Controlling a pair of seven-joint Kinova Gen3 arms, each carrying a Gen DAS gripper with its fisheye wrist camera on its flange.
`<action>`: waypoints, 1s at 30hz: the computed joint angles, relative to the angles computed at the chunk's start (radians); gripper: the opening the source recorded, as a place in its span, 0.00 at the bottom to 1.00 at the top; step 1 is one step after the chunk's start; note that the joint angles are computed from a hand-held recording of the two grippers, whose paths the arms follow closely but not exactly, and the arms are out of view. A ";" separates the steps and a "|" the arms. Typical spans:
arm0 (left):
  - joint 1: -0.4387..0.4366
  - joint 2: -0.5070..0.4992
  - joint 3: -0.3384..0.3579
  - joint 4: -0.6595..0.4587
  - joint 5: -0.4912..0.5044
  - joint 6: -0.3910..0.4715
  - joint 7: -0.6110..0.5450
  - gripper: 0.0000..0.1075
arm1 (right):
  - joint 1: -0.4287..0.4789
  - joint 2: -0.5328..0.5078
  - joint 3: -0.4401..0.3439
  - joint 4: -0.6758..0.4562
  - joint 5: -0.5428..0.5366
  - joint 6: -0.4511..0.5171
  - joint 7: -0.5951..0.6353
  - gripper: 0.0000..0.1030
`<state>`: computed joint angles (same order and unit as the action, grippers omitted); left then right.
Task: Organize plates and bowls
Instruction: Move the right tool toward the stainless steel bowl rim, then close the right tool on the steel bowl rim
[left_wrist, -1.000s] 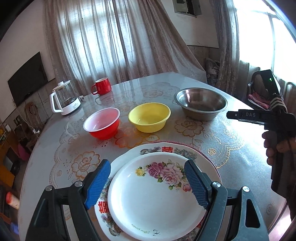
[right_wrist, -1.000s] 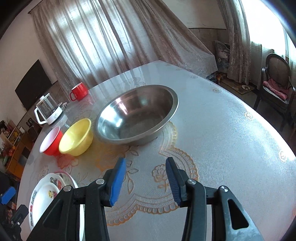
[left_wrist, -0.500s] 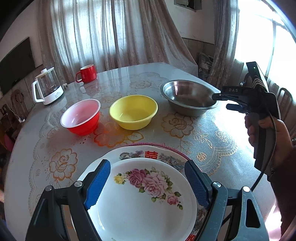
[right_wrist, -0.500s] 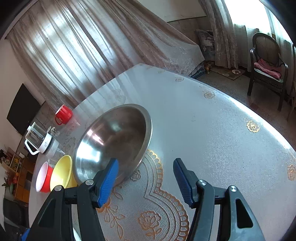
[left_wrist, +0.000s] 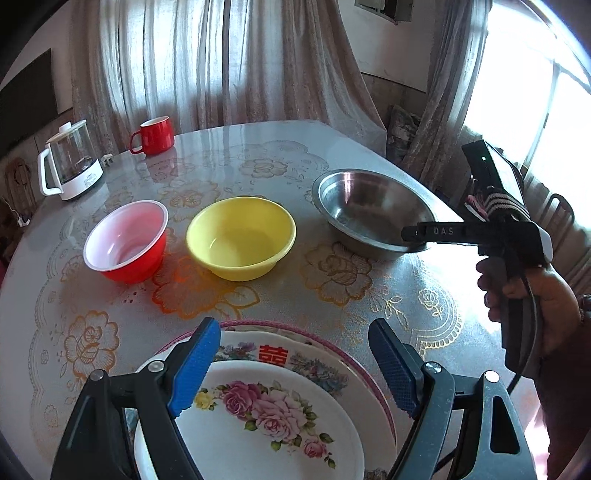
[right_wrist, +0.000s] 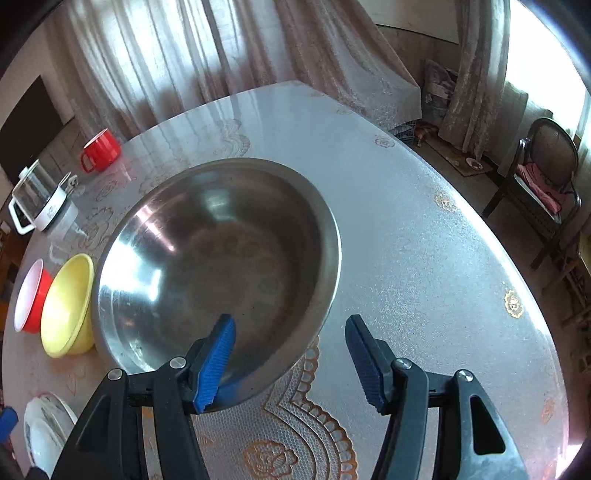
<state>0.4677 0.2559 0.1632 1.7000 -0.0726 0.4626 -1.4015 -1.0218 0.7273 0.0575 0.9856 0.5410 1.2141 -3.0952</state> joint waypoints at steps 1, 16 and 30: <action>-0.016 0.009 0.014 -0.014 0.022 0.007 -0.018 0.77 | 0.007 -0.004 -0.012 -0.004 -0.009 0.000 0.026 0.60; -0.021 0.136 0.038 -0.174 0.147 0.111 -0.083 0.76 | -0.018 -0.163 -0.080 0.233 -0.053 -0.210 0.115 0.60; 0.037 0.255 0.004 -0.361 0.129 0.238 -0.005 0.57 | -0.073 -0.122 -0.024 0.192 0.136 -0.087 -0.091 0.61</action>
<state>0.5049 0.5104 0.1672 1.3394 0.0565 0.7002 -1.4065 -1.0945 0.6049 0.0331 1.1774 0.6771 1.1275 -3.1859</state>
